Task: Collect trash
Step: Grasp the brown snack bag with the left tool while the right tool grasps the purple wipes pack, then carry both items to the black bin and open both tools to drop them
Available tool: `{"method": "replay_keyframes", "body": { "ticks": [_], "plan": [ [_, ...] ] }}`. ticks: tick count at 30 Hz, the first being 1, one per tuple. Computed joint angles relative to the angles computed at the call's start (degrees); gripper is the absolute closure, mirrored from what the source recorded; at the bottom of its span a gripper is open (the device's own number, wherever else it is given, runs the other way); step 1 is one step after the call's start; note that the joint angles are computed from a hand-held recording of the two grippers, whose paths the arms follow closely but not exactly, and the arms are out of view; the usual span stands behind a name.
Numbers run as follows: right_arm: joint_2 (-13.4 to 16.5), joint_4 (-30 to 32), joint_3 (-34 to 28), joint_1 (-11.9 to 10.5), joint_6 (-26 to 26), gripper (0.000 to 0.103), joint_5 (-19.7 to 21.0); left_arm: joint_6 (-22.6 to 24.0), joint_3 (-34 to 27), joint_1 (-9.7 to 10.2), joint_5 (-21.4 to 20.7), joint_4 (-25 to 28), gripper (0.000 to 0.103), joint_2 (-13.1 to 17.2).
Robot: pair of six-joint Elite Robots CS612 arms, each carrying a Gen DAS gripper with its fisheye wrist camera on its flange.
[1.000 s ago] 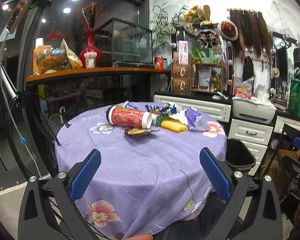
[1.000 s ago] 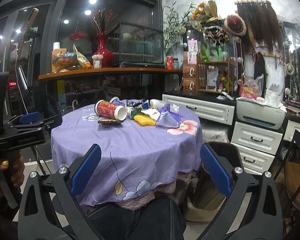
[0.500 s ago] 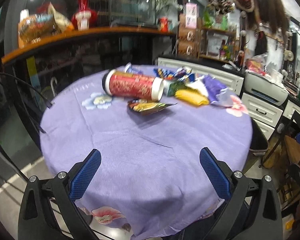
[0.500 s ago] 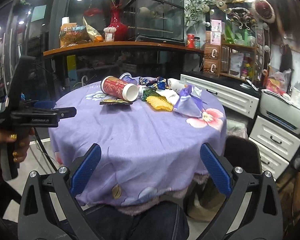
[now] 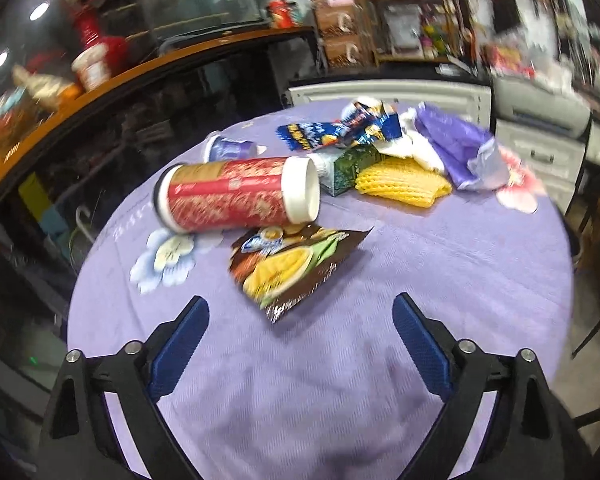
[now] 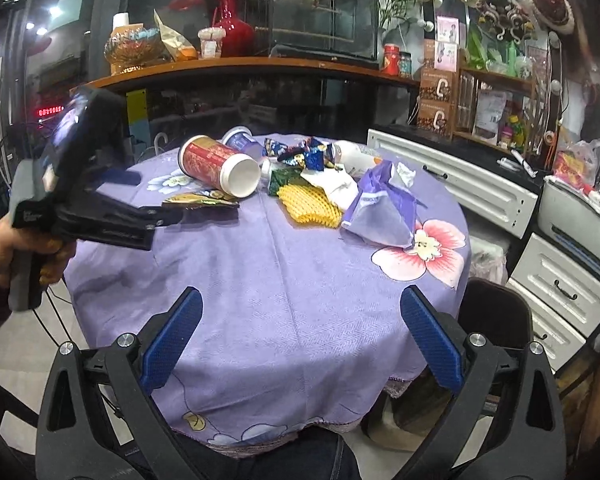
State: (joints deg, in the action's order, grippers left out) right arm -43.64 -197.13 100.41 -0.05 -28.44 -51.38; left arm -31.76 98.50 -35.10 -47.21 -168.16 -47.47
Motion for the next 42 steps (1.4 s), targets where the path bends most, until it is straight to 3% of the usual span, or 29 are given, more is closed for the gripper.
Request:
{"method": "replay_keyframes", "body": {
  "ticks": [2,8,12,16,17,19,25,28,33,42],
  "plan": [
    [0.17,1.62,-0.8,0.11,0.01,0.005,-0.43,2.16,-2.44,0.43,0.85,5.1,0.019,0.83],
    [0.59,3.46,-2.26,-0.06,0.62,0.005,-0.48,4.29,-6.63,2.26,-1.18,13.98,0.038,2.37],
    [0.9,4.51,-3.21,-0.21,1.62,0.005,-0.66,5.04,-7.53,3.04,-2.89,15.08,0.057,2.82],
    [1.19,5.54,-4.01,-0.11,2.21,0.005,-0.85,5.29,-7.4,3.04,-3.19,13.84,0.067,2.84],
    [1.23,5.65,-4.11,-0.08,2.17,0.005,-0.88,5.59,-7.22,2.92,-2.88,13.2,0.069,2.83],
    [1.37,5.82,-4.51,0.01,2.06,0.005,-0.95,6.22,-6.9,2.75,-2.22,11.68,0.082,2.82],
    [2.23,7.17,-6.73,0.47,2.39,0.005,-1.37,5.84,-5.81,2.75,-3.31,6.57,0.096,2.33],
    [3.03,7.78,-8.68,0.8,2.92,0.005,-1.32,5.56,-4.46,2.49,-4.46,2.33,0.097,1.68],
    [5.07,8.49,-13.83,2.19,4.86,0.005,-4.51,3.89,-1.89,2.19,-8.14,-6.11,0.098,0.53],
    [9.03,18.6,-24.66,5.15,5.82,0.032,-11.49,0.89,0.69,1.26,-10.34,-15.5,0.099,-0.03]
  ]
}}
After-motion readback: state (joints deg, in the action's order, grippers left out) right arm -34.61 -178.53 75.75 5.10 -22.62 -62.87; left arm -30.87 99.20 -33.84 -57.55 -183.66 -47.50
